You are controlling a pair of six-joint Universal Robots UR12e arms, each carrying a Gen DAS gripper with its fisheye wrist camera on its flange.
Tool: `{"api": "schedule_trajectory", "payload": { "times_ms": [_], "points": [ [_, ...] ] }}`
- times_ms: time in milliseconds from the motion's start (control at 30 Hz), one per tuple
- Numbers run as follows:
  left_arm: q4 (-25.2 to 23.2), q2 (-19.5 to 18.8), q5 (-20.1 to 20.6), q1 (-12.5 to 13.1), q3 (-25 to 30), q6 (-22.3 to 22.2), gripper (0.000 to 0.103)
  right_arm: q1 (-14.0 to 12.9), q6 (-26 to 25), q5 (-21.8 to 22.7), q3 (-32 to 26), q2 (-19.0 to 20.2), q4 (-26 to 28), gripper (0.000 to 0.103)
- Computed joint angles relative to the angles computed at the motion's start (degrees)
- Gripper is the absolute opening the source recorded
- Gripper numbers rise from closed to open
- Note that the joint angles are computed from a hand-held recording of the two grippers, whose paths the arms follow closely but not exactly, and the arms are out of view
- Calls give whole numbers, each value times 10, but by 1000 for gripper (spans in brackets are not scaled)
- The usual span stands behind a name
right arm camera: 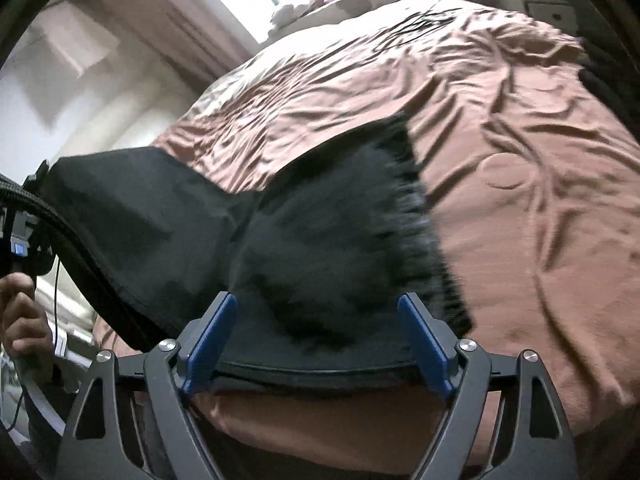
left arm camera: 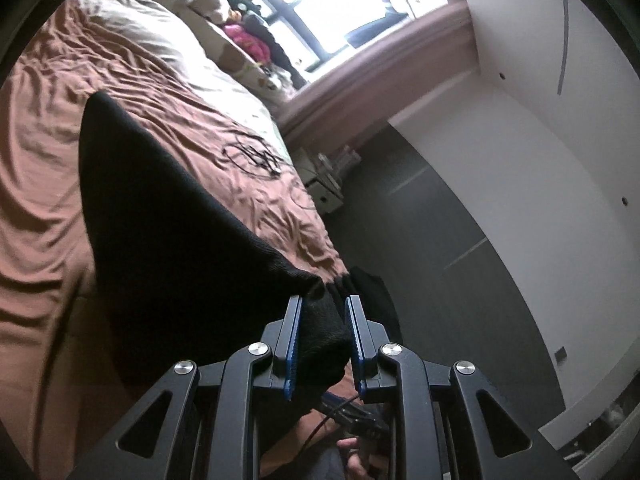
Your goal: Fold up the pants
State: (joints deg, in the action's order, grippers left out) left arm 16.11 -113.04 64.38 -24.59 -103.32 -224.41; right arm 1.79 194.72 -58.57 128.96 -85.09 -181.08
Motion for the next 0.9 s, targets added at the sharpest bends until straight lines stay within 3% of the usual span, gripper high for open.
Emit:
{"api": "schedule_trajectory", "payload": {
  "times_ms": [133,200,233,367,433,567,633,800,900],
  "points": [
    [-19,-16,-18,-10,28,13,23,-21,18,3,24,-15,-20,82],
    [15,-35,-67,-9,45,-3,8,-31,24,5,37,-24,-27,82],
    [28,-43,-88,-9,55,-9,8,-36,26,5,44,-28,-31,82],
    [-26,-50,-82,-27,90,54,8,-55,32,10,61,-44,-35,82],
    [-49,-55,-87,-28,97,60,8,-65,34,14,72,-53,-34,82],
    [-77,-55,-58,-26,84,43,8,-74,32,26,79,-58,-34,82],
    [-93,-50,-40,-22,71,36,11,-74,31,32,78,-57,-34,82],
    [-104,-37,-8,-12,32,16,35,-66,27,49,56,-32,-46,82],
    [-105,-34,7,-7,17,2,41,-59,17,60,38,-18,-48,82]
  ]
}}
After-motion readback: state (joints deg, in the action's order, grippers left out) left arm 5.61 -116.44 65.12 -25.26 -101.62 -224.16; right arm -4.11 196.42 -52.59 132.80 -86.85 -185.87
